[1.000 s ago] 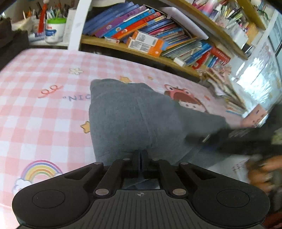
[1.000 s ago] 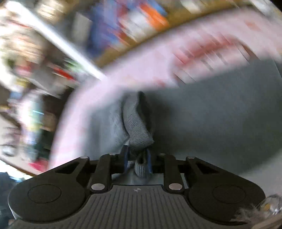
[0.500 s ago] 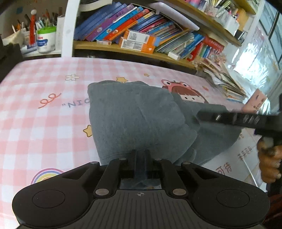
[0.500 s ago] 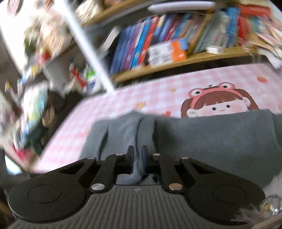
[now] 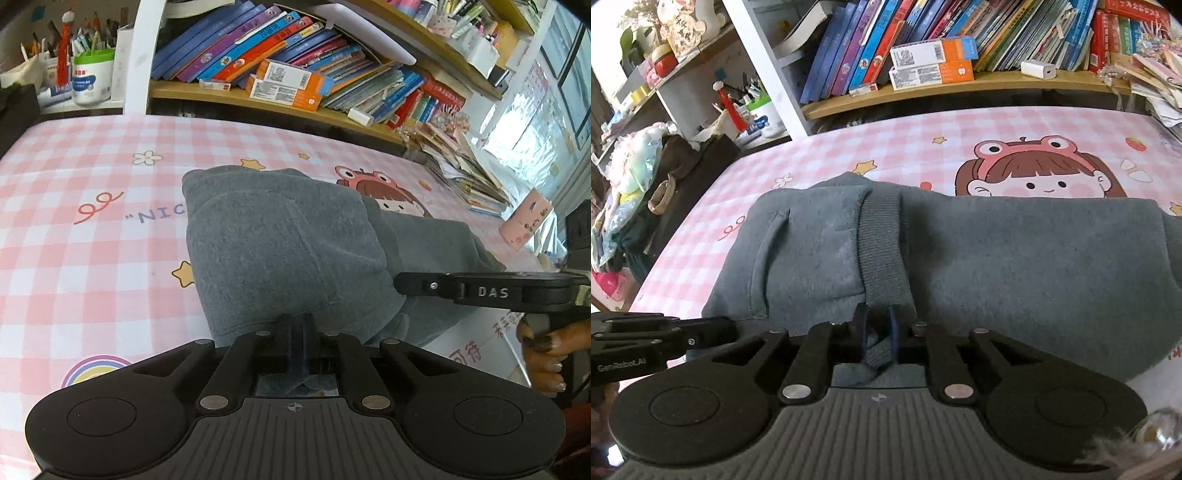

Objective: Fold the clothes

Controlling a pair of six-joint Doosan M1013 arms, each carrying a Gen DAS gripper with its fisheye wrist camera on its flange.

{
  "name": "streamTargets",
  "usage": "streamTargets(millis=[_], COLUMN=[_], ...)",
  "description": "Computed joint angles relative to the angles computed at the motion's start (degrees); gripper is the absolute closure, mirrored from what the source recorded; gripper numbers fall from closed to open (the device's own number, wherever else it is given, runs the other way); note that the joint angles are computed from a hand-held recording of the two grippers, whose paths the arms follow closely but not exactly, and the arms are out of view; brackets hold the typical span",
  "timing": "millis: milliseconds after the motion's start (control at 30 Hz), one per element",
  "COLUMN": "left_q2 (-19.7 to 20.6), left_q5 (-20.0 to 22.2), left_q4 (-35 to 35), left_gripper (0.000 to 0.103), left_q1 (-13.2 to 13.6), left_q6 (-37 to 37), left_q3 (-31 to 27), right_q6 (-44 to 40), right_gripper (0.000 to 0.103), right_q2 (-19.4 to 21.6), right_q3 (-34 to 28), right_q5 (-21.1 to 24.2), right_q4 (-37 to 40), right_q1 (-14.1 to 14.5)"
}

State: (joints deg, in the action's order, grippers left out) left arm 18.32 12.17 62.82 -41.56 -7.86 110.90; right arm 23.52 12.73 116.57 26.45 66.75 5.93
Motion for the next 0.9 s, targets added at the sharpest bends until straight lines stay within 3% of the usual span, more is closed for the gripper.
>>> streamTargets(millis=[100, 167, 233, 333, 400, 600, 900], left_q2=[-0.4, -0.8, -1.3, -1.9, -2.0, -1.8, -1.4], left_q5=[2.7, 4.5, 6.5, 8.6, 9.1, 9.2, 8.2], left_q4=[2.8, 8.2, 13.9, 23.3, 25.8, 23.6, 22.9], left_gripper=[0.094, 0.082, 0.061, 0.042, 0.035, 0.025, 0.017], left_q1=[-1.0, -1.9, -2.8, -3.7, -4.0, -4.2, -4.4], left_q6=[-0.9, -4.5, -8.3, -15.8, -17.7, -15.3, -13.6], left_q3=[-0.3, -0.2, -0.1, 0.4, 0.6, 0.3, 0.1], right_q6=[-2.7, -5.4, -6.3, -6.9, -4.9, 3.7, 25.5], right_gripper=[0.081, 0.076, 0.07, 0.062, 0.051, 0.029, 0.024], right_q2=[-1.5, -2.4, -3.2, -4.3, -4.7, -5.8, -6.7], right_q3=[1.1, 1.8, 2.5, 3.5, 3.9, 5.1, 6.7], right_q5=[-1.5, -2.5, -3.8, -5.8, -7.2, -11.4, -14.5], right_q4=[3.0, 6.2, 7.7, 9.4, 8.3, 2.7, -13.6], right_q1=[0.0, 0.0, 0.0, -0.1, 0.0, 0.1, -0.6])
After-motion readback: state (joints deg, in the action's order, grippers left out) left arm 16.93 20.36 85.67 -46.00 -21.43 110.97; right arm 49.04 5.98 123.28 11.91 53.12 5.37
